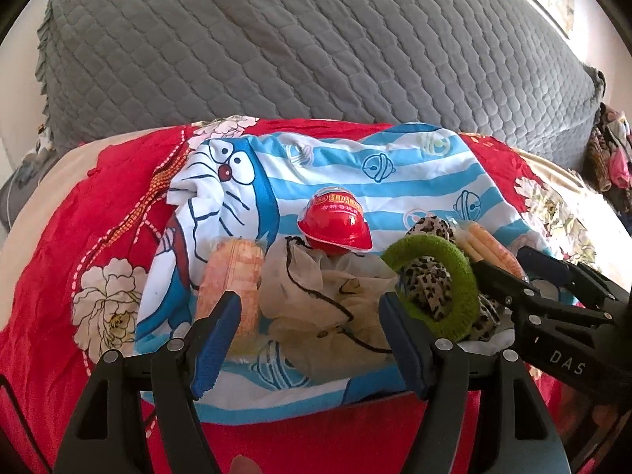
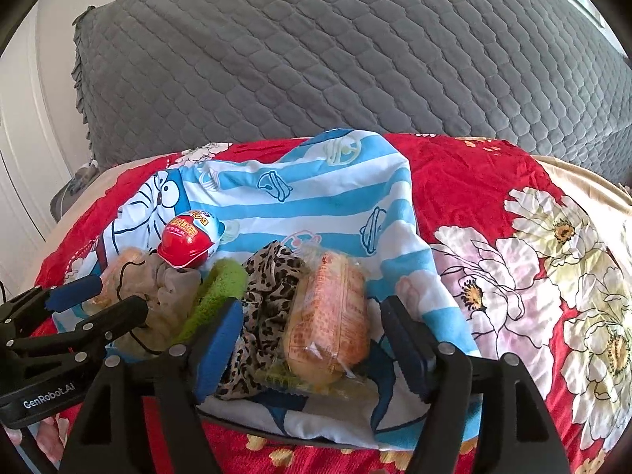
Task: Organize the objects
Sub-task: 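Lower and release the egg packet while right tool releases the bread packet in the tray, then withdraw both open tools from the tray back over the bed cover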
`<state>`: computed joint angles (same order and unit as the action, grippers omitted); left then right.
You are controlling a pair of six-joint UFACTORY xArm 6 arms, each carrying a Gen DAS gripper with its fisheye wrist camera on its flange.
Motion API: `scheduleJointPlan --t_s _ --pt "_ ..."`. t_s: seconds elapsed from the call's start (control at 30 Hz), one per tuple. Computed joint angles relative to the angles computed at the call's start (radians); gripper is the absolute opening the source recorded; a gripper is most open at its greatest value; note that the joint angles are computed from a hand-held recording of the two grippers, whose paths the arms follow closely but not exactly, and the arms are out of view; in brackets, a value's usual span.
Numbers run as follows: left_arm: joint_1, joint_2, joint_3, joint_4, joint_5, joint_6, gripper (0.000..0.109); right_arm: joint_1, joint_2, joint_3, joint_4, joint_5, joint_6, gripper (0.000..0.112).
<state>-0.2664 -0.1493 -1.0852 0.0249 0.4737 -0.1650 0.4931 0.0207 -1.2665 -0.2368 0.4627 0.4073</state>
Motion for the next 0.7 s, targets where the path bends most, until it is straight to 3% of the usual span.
scheduleJointPlan --t_s 0.33,0.47,0.7 --pt "-0.001 -0.050 0.043 -0.002 0.006 -0.026 0.075 0.002 -0.033 0.004 -0.014 0.053 0.006 0.072" --pt "-0.001 -0.071 0.052 0.013 0.019 -0.037 0.076 0.007 -0.048 0.003 -0.034 0.083 0.019 0.082" --pt "0.000 -0.113 0.066 0.020 0.040 -0.039 0.076 0.014 -0.077 0.001 -0.054 0.121 0.034 0.084"
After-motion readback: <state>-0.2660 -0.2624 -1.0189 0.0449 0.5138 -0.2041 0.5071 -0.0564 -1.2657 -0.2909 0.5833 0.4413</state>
